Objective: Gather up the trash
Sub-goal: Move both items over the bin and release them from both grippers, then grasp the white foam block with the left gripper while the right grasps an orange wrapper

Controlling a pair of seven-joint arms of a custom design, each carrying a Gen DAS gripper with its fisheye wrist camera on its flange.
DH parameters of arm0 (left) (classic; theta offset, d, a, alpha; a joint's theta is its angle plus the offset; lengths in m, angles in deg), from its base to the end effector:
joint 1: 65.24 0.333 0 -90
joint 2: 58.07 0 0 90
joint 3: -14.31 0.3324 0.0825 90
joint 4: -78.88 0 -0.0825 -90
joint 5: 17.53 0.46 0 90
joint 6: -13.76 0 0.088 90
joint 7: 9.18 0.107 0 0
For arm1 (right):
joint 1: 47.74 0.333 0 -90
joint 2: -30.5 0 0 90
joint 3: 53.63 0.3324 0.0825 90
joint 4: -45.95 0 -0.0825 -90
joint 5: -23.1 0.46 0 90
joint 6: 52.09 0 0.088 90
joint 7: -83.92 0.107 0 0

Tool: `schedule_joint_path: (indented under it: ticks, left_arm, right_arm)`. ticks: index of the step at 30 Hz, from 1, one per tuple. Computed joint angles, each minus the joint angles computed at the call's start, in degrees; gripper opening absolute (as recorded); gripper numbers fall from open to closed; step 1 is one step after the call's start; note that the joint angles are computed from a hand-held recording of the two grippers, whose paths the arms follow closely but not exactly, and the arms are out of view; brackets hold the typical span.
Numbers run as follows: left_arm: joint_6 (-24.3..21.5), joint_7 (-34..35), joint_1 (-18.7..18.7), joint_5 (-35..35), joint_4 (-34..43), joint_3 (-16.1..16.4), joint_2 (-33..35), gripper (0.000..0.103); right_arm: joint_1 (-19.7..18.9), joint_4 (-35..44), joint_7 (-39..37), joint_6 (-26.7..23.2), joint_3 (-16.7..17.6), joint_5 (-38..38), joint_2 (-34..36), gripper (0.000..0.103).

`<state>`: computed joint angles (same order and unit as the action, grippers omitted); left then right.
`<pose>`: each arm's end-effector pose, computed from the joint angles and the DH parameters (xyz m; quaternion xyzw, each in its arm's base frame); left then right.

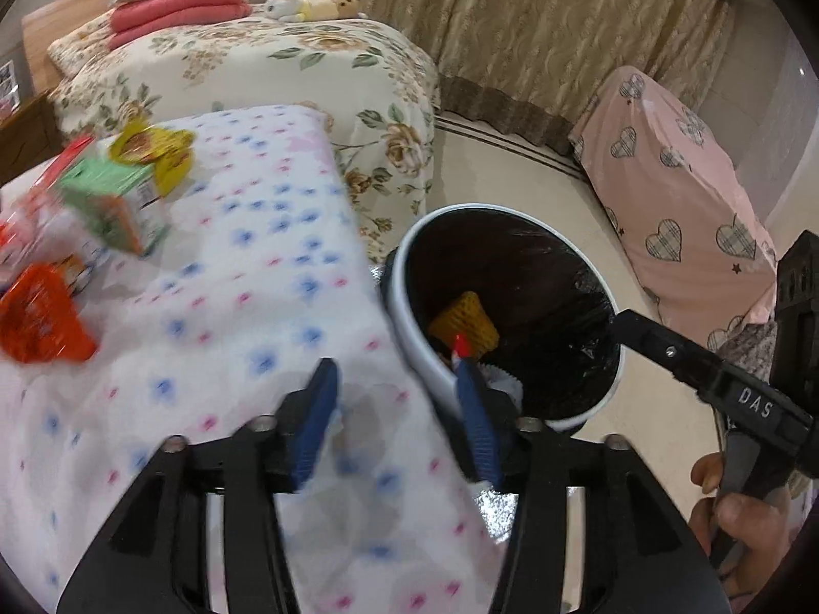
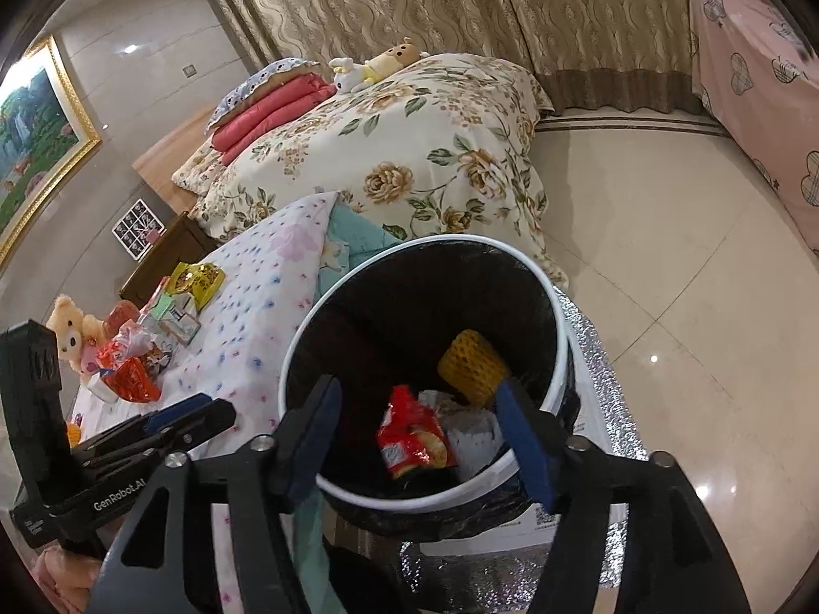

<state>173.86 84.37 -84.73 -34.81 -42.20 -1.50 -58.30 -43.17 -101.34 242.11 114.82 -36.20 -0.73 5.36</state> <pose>0.5410 -0.3663 0.4716 -0.5064 0.7901 -0.3363 0.0785 0.4581 0.2151 0.4624 -0.5030 0.7690 -0.1802 0.3508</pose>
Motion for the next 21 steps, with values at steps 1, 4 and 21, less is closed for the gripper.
schedule_joint_path:
  ticks: [1, 4, 21]
  left_arm:
    - [0.7, -0.6, 0.2, -0.2, -1.3, 0.2, -1.0, 0.065]
    - [2.7, -4.5, 1.0, 2.7, -5.5, 0.8, -4.5, 0.074]
    - [8.3, -25.0, 11.6, 17.0, -20.7, 1.9, -18.7, 0.086]
  right_arm:
    - [-0.1, -0.1, 0.5, 0.4, 0.4, -0.1, -0.1, 0.076]
    - [0.4, 0.0, 1.3, 1.5, 0.8, 0.4, 0.0, 0.081]
    - [2.9, 9.2, 4.6, 4.7, 5.2, -5.9, 9.4, 0.088]
